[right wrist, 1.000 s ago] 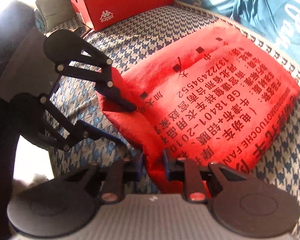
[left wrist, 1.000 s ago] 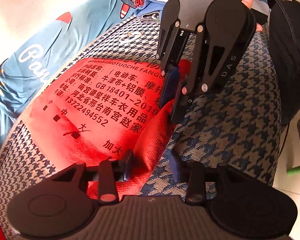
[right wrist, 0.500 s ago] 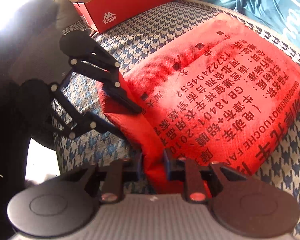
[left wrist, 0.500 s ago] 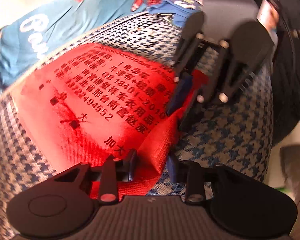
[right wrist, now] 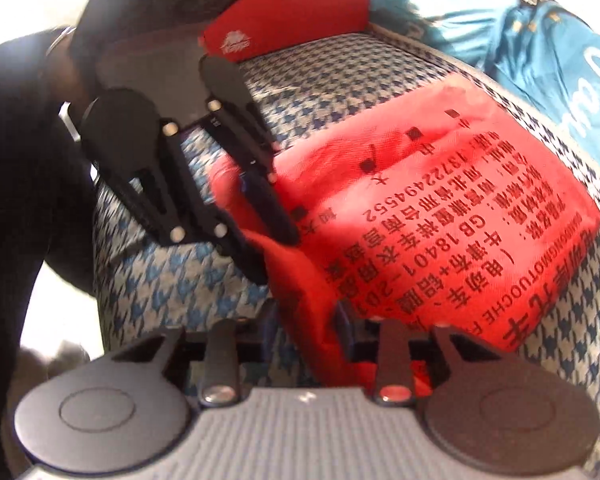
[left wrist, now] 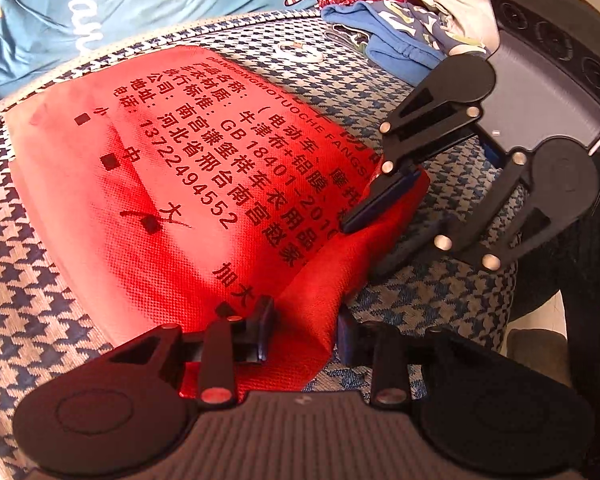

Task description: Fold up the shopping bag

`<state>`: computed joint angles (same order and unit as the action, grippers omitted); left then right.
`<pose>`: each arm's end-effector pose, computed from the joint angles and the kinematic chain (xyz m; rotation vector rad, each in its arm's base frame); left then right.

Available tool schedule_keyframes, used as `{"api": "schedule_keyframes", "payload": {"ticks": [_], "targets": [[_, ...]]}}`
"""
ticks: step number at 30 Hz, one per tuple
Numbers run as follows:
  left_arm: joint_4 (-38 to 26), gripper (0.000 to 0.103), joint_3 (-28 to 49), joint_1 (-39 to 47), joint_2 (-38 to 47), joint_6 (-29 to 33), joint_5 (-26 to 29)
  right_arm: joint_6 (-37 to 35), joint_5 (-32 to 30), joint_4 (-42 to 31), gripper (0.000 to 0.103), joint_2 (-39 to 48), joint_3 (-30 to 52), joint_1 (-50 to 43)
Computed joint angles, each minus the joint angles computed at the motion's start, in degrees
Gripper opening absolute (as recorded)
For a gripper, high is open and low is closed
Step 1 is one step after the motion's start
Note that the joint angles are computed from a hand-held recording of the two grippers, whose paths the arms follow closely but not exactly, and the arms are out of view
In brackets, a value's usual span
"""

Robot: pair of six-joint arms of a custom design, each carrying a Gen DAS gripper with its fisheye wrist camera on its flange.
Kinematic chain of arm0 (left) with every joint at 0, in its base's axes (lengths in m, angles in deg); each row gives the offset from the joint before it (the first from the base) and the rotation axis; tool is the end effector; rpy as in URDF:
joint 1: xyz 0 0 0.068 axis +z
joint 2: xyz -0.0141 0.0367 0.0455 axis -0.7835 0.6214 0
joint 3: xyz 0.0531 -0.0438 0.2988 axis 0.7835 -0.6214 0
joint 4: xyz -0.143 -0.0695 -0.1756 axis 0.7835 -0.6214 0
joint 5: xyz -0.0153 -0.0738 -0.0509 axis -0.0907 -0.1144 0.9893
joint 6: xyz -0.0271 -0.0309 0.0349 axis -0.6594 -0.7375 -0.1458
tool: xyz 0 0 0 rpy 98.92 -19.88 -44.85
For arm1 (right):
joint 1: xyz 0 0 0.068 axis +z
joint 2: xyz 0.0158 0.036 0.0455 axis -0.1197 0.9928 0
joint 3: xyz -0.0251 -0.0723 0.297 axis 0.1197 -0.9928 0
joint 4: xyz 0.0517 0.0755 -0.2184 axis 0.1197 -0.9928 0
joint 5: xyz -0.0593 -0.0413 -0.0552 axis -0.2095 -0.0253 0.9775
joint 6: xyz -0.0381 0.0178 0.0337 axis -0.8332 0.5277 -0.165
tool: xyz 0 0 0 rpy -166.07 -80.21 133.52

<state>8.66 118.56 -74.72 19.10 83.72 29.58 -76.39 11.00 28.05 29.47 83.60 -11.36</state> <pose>0.3254 -0.1562 0.1890 0.9856 2.4554 -0.6617 0.3575 -0.0115 0.2043 -1.4408 2.3544 0.4913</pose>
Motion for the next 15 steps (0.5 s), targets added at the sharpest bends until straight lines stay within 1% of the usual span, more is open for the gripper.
{"api": "schedule_keyframes", "payload": {"ticks": [3, 8, 10, 13, 15], "targets": [[1.5, 0.031, -0.9, -1.6, -0.8, 2.5, -2.6, 0.5, -0.6, 0.5, 0.02, -0.2, -0.4, -0.2], [6.7, 0.032, -5.4, -6.4, -3.8, 10.0, -10.9, 0.7, -0.4, -1.0, 0.02, 1.0, 1.1, 0.0], [9.3, 0.035, -8.4, -8.3, -6.0, 12.4, -14.2, 0.8, -0.2, -2.1, 0.02, 1.8, 2.0, 0.0], [15.4, 0.04, -14.3, -9.8, -8.9, 14.8, -16.5, 0.2, 0.4, -1.3, 0.02, 1.4, 1.2, 0.3], [22.0, 0.042, -19.3, -11.2, -10.0, 18.2, -18.8, -0.2, 0.6, -0.4, 0.02, 0.9, 0.3, 0.5]]}}
